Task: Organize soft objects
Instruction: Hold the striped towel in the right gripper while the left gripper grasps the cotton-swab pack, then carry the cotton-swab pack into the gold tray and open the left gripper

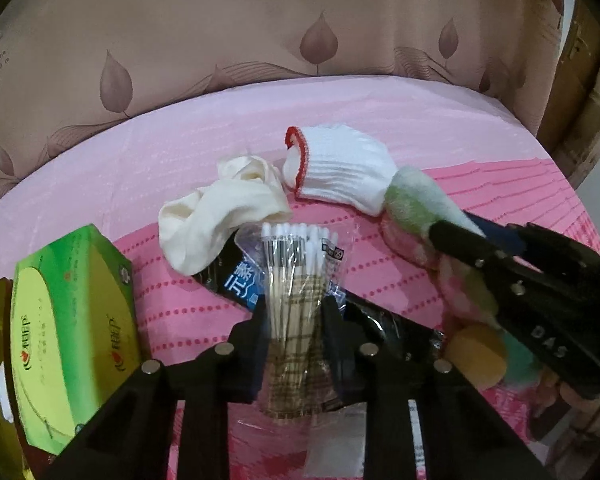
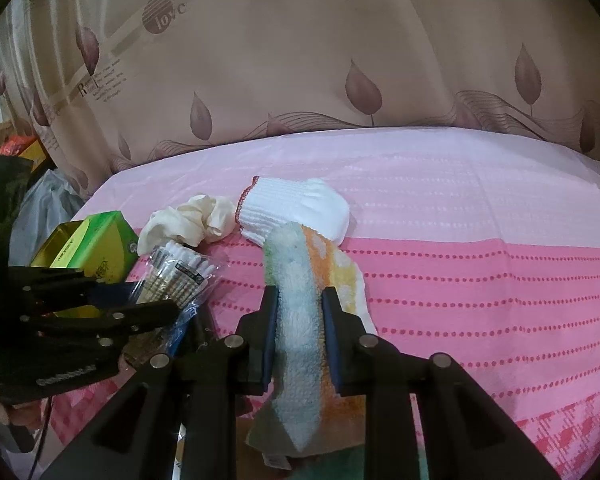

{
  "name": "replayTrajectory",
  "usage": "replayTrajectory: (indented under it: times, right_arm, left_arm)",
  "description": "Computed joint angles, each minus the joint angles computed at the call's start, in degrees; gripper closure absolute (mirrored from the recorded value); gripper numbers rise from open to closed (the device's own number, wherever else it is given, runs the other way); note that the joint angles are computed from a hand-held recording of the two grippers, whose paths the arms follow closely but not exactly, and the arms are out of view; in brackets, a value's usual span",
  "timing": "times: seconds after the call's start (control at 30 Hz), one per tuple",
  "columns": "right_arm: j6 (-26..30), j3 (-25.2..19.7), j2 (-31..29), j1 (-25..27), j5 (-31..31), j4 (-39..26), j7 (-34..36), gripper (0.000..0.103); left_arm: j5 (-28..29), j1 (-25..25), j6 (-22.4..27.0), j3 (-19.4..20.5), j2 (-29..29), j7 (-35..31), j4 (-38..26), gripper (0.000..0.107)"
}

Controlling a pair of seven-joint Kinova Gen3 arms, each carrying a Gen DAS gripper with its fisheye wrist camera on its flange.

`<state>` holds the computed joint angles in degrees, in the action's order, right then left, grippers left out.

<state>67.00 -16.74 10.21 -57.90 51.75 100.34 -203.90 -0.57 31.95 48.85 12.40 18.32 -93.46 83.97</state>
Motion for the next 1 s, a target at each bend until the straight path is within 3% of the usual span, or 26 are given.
replayTrajectory:
  times: [0.47,1.0]
  right_arm:
    - [3.6,0.7,2.5,-1.8,0.2,-1.9,1.0,0.082]
    - [6.8,2.3,4.6,-2.9,-2.1,-5.5,4.9,0.082]
  left_arm:
    - [0.4,-1.7,-1.1,0.3,-6.1,-1.2,2.4,0.083]
    - [-3.5,-4.2,-1.6,-0.8,-9.9,2.0,3.9,0.083]
